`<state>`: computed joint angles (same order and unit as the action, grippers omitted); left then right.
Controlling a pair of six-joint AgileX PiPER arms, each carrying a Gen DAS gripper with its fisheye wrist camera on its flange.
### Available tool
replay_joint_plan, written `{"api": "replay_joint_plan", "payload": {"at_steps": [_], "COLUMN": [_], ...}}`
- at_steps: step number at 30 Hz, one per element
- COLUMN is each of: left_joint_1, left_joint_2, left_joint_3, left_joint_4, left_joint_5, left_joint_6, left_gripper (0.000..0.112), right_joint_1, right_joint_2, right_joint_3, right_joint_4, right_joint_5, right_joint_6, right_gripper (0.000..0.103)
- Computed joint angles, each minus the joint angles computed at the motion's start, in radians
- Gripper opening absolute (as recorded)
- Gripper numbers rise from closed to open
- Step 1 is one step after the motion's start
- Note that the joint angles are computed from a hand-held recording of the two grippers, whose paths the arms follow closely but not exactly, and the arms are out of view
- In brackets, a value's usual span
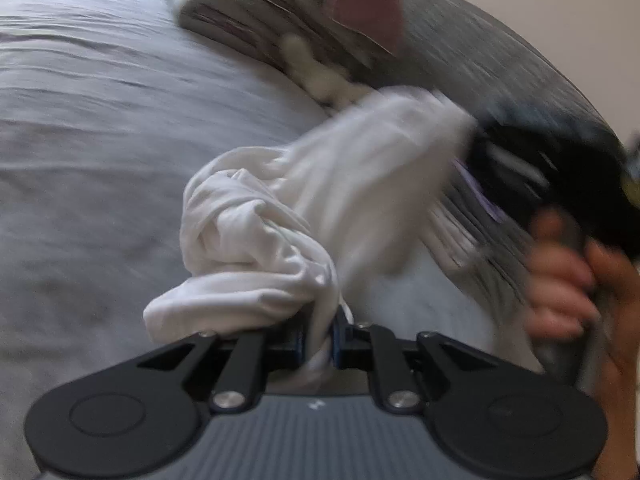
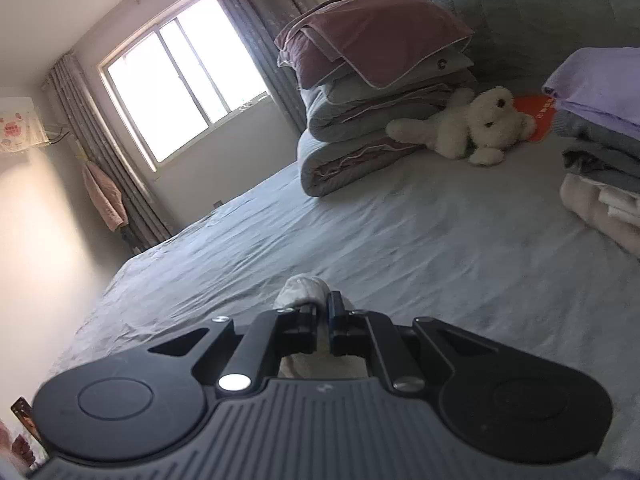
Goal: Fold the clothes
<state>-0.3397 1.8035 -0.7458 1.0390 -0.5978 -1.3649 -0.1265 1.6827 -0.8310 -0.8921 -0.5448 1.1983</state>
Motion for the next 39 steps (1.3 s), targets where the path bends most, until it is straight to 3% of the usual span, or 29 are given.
{"api": "replay_joint_plan", "payload": {"at_steps": [6, 9, 14, 22, 28, 30, 32, 36, 37, 38, 39], "left_joint_1": [0.025, 0.097, 0.185, 0.235, 0.227, 0.223, 0.217, 0.225, 0.23, 0.236, 0.238], "left_joint_2": [-0.098, -0.152, -0.259, -0.272, -0.241, -0.223, -0.209, -0.174, -0.167, -0.166, -0.167], "left_joint_3": [0.069, 0.102, 0.191, 0.207, 0.177, 0.163, 0.149, 0.121, 0.119, 0.122, 0.123], "left_joint_4": [0.11, 0.153, 0.093, 0.019, -0.1, -0.119, -0.128, -0.103, -0.096, -0.09, -0.091], "left_joint_5": [0.023, -0.006, -0.021, -0.095, -0.051, -0.035, -0.014, -0.008, -0.015, -0.022, -0.018], "left_joint_6": [-0.049, -0.088, -0.009, 0.014, 0.072, 0.078, 0.073, 0.052, 0.043, 0.04, 0.042], "left_gripper": [0.02, 0.037, 0.066, 0.08, 0.08, 0.073, 0.053, 0.043, 0.035, 0.02, 0.018], "right_joint_1": [0.05, 0.089, 0.158, 0.22, 0.259, 0.246, 0.231, 0.214, 0.214, 0.211, 0.211], "right_joint_2": [0.005, 0.01, 0.029, 0.087, 0.104, 0.114, 0.126, 0.122, 0.118, 0.114, 0.115], "right_joint_3": [-0.021, -0.034, -0.068, -0.149, -0.173, -0.181, -0.189, -0.184, -0.182, -0.179, -0.183], "right_joint_4": [-0.014, -0.026, -0.101, -0.305, -0.393, -0.408, -0.424, -0.463, -0.47, -0.48, -0.488], "right_joint_5": [0.004, 0.002, 0.001, -0.057, -0.085, -0.102, -0.119, -0.149, -0.15, -0.153, -0.153], "right_joint_6": [0.034, 0.046, 0.121, 0.337, 0.409, 0.442, 0.476, 0.515, 0.516, 0.517, 0.519], "right_gripper": [0.007, 0.007, 0.008, 0.009, 0.009, 0.009, 0.01, 0.01, 0.01, 0.01, 0.01]}}
